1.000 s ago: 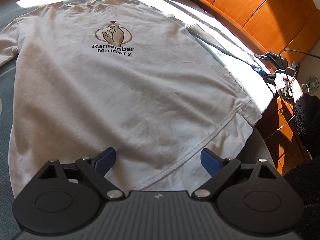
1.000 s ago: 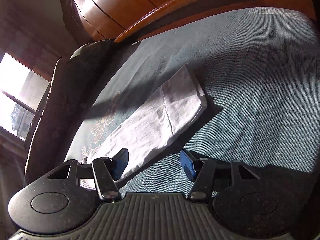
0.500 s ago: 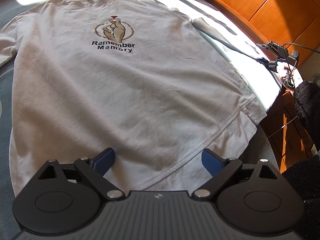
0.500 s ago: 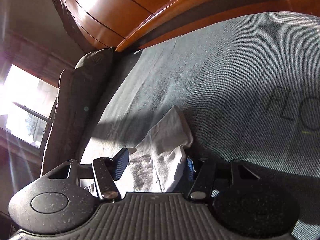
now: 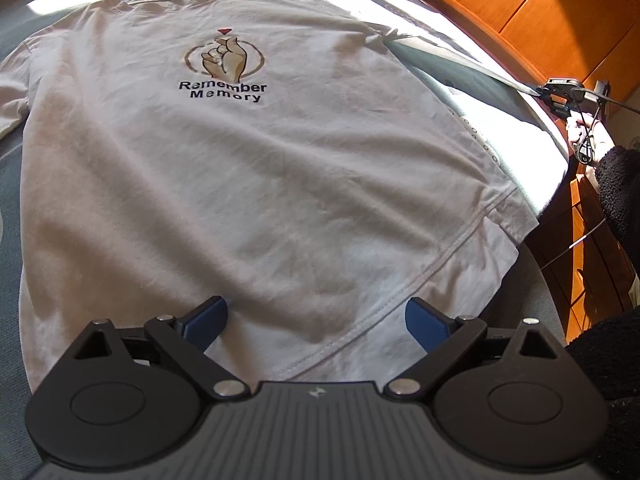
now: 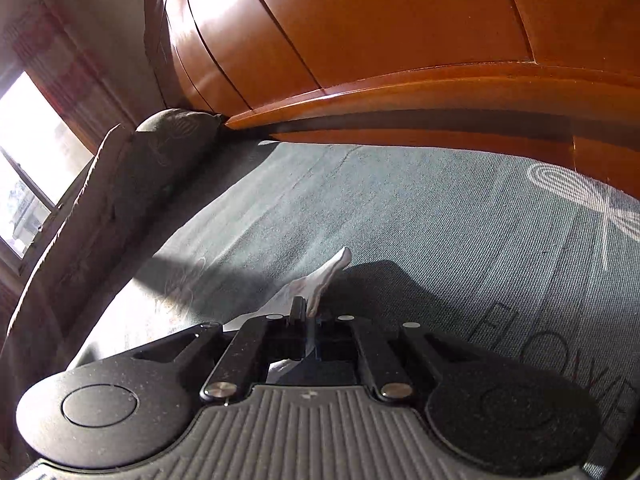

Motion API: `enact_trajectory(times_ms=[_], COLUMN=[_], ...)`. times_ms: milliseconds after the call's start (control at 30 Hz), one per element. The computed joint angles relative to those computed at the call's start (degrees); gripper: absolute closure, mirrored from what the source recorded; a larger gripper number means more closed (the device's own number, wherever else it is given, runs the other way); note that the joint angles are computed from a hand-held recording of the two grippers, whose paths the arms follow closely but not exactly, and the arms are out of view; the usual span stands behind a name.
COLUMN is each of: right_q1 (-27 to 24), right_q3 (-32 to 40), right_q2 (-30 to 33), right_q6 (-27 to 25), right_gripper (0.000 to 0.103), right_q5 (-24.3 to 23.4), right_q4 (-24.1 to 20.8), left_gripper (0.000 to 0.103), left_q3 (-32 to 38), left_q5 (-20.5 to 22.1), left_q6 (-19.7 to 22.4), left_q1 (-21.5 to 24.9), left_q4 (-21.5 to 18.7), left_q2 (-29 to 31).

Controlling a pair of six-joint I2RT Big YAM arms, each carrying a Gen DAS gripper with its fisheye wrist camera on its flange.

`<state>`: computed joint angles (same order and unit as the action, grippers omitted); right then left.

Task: Fold clothes
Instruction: 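Pinch the end of the folded white strip with the right gripper, release, then lift the open right tool away from the strip over the bed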

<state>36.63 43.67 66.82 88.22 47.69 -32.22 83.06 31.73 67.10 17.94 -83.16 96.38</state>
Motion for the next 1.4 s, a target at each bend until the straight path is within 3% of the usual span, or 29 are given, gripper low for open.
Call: enact_trajectory(times_ms=[67, 167, 267, 300, 367, 467, 567, 633, 833, 1000, 1033, 1100, 1233, 1400], right_q1=[-1.4, -1.5, 2.0, 2.6, 2.1, 0.1, -2.5, -4.3, -9.0, -9.7, -9.8, -9.6, -9.1, -10.0], right_q3=[1.4, 3.8, 5.5, 6.3, 8.3, 12.4, 20.2, 25.5, 35.8, 40.7, 41.0, 41.3, 42.6, 43.8], right_q2=[1.0, 2.9, 3.7, 4.3, 5.8, 9.5, 16.8, 21.7, 31.7, 36.1, 36.3, 36.4, 36.7, 37.6], right_q6=[1.2, 8.5, 10.1, 8.3, -0.5, -17.1, -32.3, -39.0, -49.5, -63.3, -64.8, -67.5, -69.1, -64.9], right_gripper=[0.088, 0.084, 0.068, 0.062, 0.061, 0.060, 0.060, 0.061, 0.061, 0.061, 0.063, 0.100, 0.101, 0.097], right_q5=[-1.1, -2.5, 2.0, 2.6, 0.4, -6.7, -15.9, -21.4, -29.9, -31.3, -31.9, -33.9, -32.3, -27.5], right_q4=[-4.1, -13.7, -14.5, -13.6, -8.4, 1.7, 6.5, 6.6, 4.0, -0.2, -0.4, -0.7, -2.0, -0.2], left_gripper=[0.007, 0.007, 0.006, 0.006, 0.008, 0.008, 0.008, 0.008, 0.007, 0.007, 0.007, 0.006, 0.006, 0.006], left_q3=[-0.1, -0.1, 0.2, 0.3, 0.4, 1.7, 3.3, 2.9, 3.6, 5.4, 5.6, 5.7, 6.0, 5.7], left_q5=[0.1, 0.3, 0.2, 0.0, -0.1, 3.4, 5.6, 4.0, 3.4, 4.2, 4.2, 4.1, 3.9, 3.7], left_q6=[-0.1, 0.0, 0.1, -0.2, -1.0, -2.6, -3.6, -5.3, -7.0, -7.6, -7.5, -7.4, -7.5, -8.5], left_q1=[0.0, 0.2, 0.0, -0.1, -0.4, -0.4, -0.7, -1.4, -1.9, -2.0, -2.0, -2.1, -2.1, -2.5], left_q4=[0.1, 0.1, -0.2, -0.1, 0.2, -0.1, -1.1, 0.8, 1.1, -0.8, -0.9, -1.1, -1.4, -0.5], left_q2=[0.0, 0.0, 0.2, 0.1, -0.2, -0.2, 1.0, 1.3, 3.0, 4.6, 4.7, 4.8, 5.0, 4.7])
